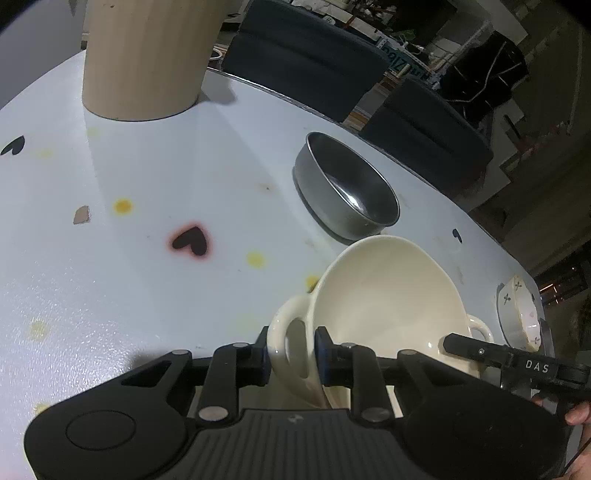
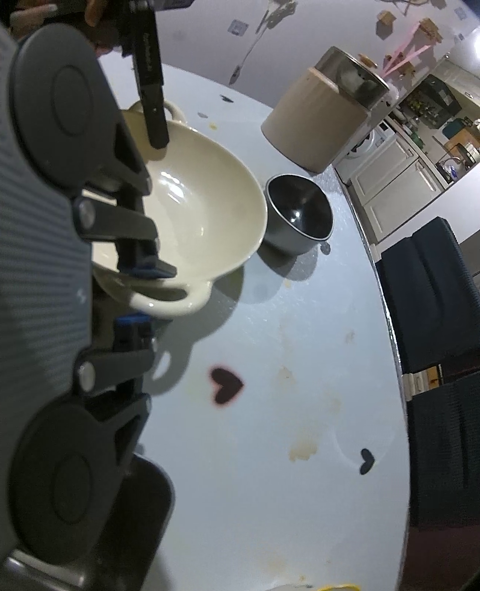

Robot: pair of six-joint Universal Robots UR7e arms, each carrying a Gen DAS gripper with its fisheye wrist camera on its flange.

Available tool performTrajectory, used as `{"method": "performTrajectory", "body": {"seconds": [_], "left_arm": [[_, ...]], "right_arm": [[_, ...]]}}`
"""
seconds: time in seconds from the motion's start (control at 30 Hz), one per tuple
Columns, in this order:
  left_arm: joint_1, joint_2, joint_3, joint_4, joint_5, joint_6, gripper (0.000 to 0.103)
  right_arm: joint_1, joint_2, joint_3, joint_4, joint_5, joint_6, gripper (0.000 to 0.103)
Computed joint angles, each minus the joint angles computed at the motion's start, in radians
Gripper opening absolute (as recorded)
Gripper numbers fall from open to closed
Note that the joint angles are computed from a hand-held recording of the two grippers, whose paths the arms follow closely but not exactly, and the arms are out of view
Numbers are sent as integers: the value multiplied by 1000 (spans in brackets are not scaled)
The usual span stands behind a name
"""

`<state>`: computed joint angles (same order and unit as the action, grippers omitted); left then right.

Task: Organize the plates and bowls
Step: 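Lift the cream bowl off the table with both grippers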

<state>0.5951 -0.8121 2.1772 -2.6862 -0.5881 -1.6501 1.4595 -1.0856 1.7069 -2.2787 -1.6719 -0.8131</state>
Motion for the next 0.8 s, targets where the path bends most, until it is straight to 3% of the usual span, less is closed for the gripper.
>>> {"method": "performTrajectory", "body": {"seconds": [0.17, 0.27, 0.4, 0.67, 0.8], "left_arm": [[6, -13, 10, -34, -39, 43, 26], [8, -18, 5, -15, -53, 26, 26], [7, -27, 16, -35, -80, 24, 26], [-1, -17, 31, -82, -68, 26, 26], [-9, -12, -2, 24, -44, -5, 26]], "right_arm": [[6, -2, -6, 16, -11, -22, 23], [26, -13, 33, -56, -54, -85, 25], [28, -11, 33, -57, -58, -80, 24], [29, -5, 26, -51, -61, -88, 24], [31, -6, 33, -66, -64, -94, 24]]}}
